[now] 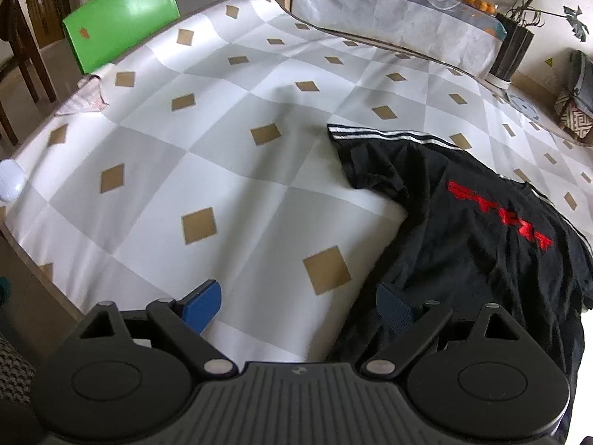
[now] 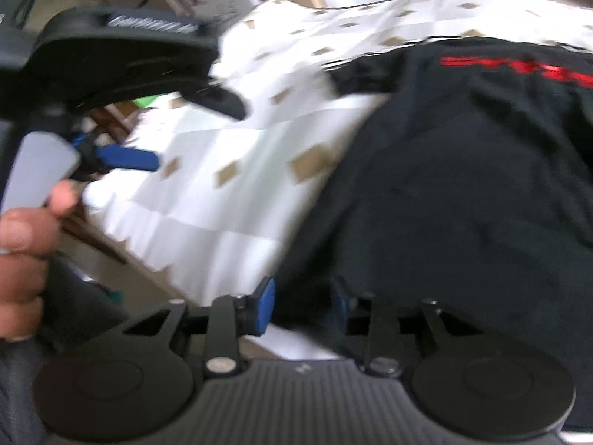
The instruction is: Fold clothes
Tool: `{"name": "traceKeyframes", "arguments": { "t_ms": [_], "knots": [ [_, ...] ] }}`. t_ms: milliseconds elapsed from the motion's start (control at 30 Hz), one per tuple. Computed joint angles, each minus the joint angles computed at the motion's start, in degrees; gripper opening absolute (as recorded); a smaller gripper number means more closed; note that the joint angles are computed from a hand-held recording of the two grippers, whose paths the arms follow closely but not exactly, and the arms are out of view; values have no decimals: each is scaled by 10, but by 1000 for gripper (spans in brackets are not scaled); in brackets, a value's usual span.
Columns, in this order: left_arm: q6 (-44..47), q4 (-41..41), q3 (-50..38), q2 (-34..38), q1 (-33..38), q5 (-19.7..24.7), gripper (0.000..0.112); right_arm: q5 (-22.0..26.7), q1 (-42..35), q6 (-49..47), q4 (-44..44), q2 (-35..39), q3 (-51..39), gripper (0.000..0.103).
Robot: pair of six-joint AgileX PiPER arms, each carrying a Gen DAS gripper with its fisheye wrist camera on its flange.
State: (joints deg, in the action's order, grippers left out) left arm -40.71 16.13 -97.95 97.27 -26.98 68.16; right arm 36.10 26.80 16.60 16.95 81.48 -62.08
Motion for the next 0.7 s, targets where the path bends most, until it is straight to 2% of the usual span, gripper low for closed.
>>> {"name": "traceKeyframes", "arguments": {
  "t_ms": [233,700],
  "knots": [
    [11,-11,9,-1,-6,-4,90,14,11,122,-142,-11,10,36],
    [0,-15,18,-1,-3,-3,91,-11,57,167,-252,29,-15,45]
  ]
}}
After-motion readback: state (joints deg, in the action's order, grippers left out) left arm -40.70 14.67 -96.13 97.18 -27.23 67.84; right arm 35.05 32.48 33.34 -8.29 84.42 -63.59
